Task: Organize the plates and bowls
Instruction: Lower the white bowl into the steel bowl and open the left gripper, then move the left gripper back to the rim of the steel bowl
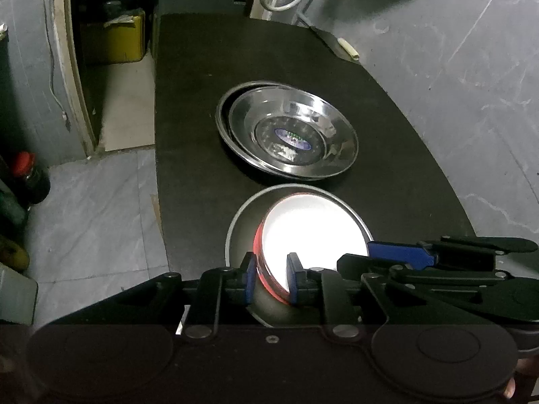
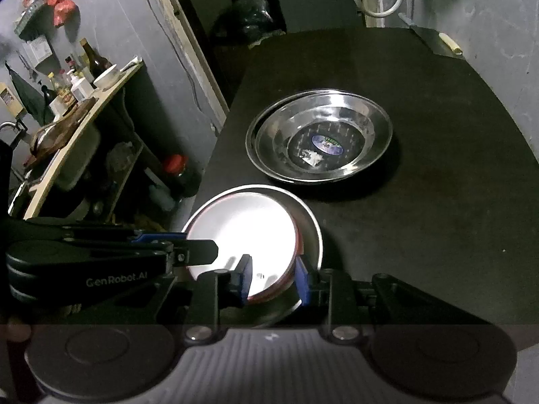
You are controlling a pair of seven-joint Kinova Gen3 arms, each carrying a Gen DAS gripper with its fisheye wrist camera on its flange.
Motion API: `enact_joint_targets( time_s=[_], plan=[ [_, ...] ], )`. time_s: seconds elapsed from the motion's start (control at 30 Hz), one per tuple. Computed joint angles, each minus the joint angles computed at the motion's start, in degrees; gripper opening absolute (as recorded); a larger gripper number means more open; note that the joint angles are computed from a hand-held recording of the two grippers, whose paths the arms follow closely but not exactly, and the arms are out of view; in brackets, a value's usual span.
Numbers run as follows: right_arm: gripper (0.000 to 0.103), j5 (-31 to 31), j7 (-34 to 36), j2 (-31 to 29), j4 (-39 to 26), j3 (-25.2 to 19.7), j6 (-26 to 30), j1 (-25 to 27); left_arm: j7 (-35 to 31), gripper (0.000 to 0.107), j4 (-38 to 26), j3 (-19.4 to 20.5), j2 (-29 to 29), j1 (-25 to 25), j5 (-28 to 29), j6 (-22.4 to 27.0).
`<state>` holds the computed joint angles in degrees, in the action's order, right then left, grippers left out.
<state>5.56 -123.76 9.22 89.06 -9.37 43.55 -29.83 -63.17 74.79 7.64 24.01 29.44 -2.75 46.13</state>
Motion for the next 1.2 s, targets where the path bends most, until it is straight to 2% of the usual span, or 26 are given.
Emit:
enact_joint_targets(
  time_s=[0.2, 0.3, 0.33, 0.47, 0.5, 0.53, 0.73, 1.03, 1.2],
  plan=[
    [0.036, 3.5, -3.4, -1.7, 1.8, 0.3, -1.8, -1.0, 1.3, 0.041, 3.7, -0.4, -2.4, -0.6, 0.3, -4.4],
    [0.039, 6.9, -7.1, -3.0, 3.2, 0.4, -3.2, -1.7, 3.1, 0.053, 5.6, -1.1, -4.0, -0.2, -1.1, -6.5],
    [0.042, 8.1, -8.4, -3.5, 3.6, 0.3, -3.6, -1.9, 3.9, 0.062, 6.2, -1.5, -4.6, 0.1, -1.9, -7.3],
    [0.066, 14.4, -15.8, -4.9, 5.4, 0.0, -4.8, -2.7, 8.8, 0.091, 8.2, -3.3, -6.5, 2.5, -7.4, -9.8],
    [0.071, 15.8, -17.6, -5.2, 5.7, -0.2, -4.8, -2.8, 9.8, 0.095, 8.7, -3.5, -6.8, 2.7, -8.5, -10.4],
    [0.08, 17.0, -19.1, -5.3, 5.8, -0.4, -4.7, -2.8, 10.4, 0.101, 9.1, -3.5, -7.2, 2.8, -9.4, -10.9],
    [0.103, 22.7, -25.7, -5.9, 6.5, -1.4, -3.3, -3.1, 11.9, 0.102, 9.2, -2.4, -7.5, 1.7, -11.0, -10.5],
    [0.103, 34.9, -36.6, -6.1, 7.9, -3.4, 1.0, -5.6, 13.3, 0.102, 9.7, -2.9, -7.8, 2.5, -14.4, -9.1],
    [0.103, 36.5, -36.2, -4.0, 6.0, -3.7, 6.7, -7.3, 14.9, 0.102, 9.9, -3.3, -7.6, 3.2, -17.1, -7.3]
  ],
)
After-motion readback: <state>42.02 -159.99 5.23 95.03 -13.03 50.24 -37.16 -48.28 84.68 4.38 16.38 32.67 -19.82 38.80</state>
